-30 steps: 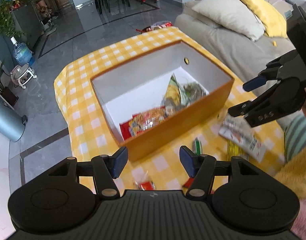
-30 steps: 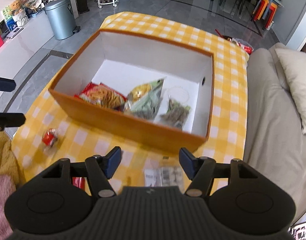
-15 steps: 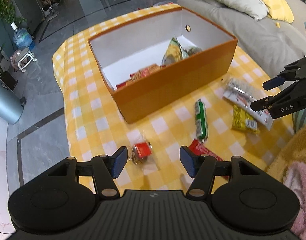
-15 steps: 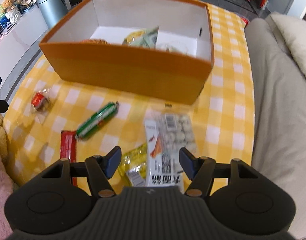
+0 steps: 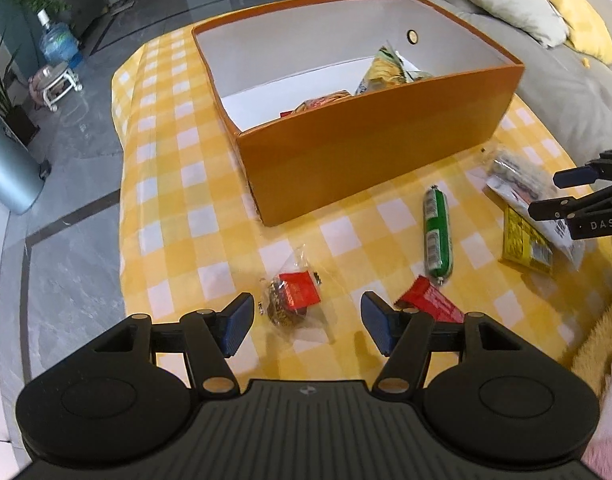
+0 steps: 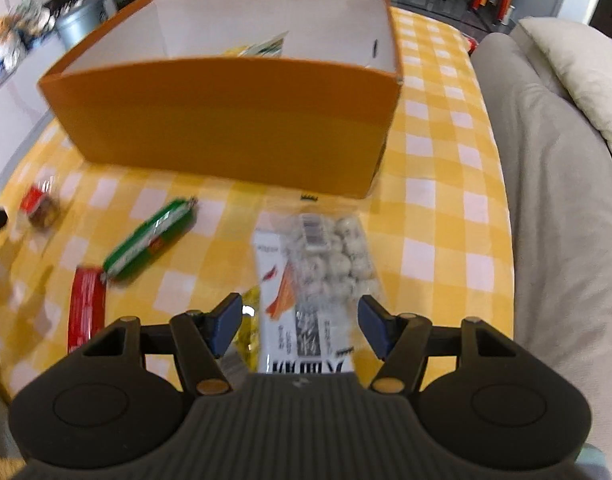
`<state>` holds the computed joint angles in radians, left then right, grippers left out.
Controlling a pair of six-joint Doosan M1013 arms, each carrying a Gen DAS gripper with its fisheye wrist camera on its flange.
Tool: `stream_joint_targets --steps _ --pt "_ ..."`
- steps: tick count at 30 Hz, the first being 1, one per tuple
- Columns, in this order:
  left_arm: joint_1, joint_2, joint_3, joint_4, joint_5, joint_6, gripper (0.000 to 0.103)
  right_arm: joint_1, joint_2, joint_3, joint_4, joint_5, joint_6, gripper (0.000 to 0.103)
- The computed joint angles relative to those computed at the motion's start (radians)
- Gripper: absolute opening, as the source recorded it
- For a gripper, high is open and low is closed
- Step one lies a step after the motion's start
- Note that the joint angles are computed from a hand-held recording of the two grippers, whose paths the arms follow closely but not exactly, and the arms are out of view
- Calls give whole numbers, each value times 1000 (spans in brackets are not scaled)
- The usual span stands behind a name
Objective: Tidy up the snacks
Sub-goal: 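Withdraw both tools from the box toward the remaining snacks, then grasp the small clear red-wrapped bag with the left tool while the right tool grasps the white-candy bag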
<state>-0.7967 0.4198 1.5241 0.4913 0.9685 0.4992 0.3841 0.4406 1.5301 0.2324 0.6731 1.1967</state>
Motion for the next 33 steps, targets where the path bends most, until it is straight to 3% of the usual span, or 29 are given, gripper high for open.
stream_joint_targets --steps 5,22,29,33 --pt "15 25 -18 -18 12 -18 73 -10 21 -16 -1 -39 47 62" --pt "35 69 -51 -55 38 -40 72 -37 77 -56 115 -4 36 66" --pt "41 84 -69 -80 83 -22 65 -37 82 -56 134 -15 20 71" --pt "50 87 -70 -135 93 -17 47 -31 81 -51 119 -30 11 73"
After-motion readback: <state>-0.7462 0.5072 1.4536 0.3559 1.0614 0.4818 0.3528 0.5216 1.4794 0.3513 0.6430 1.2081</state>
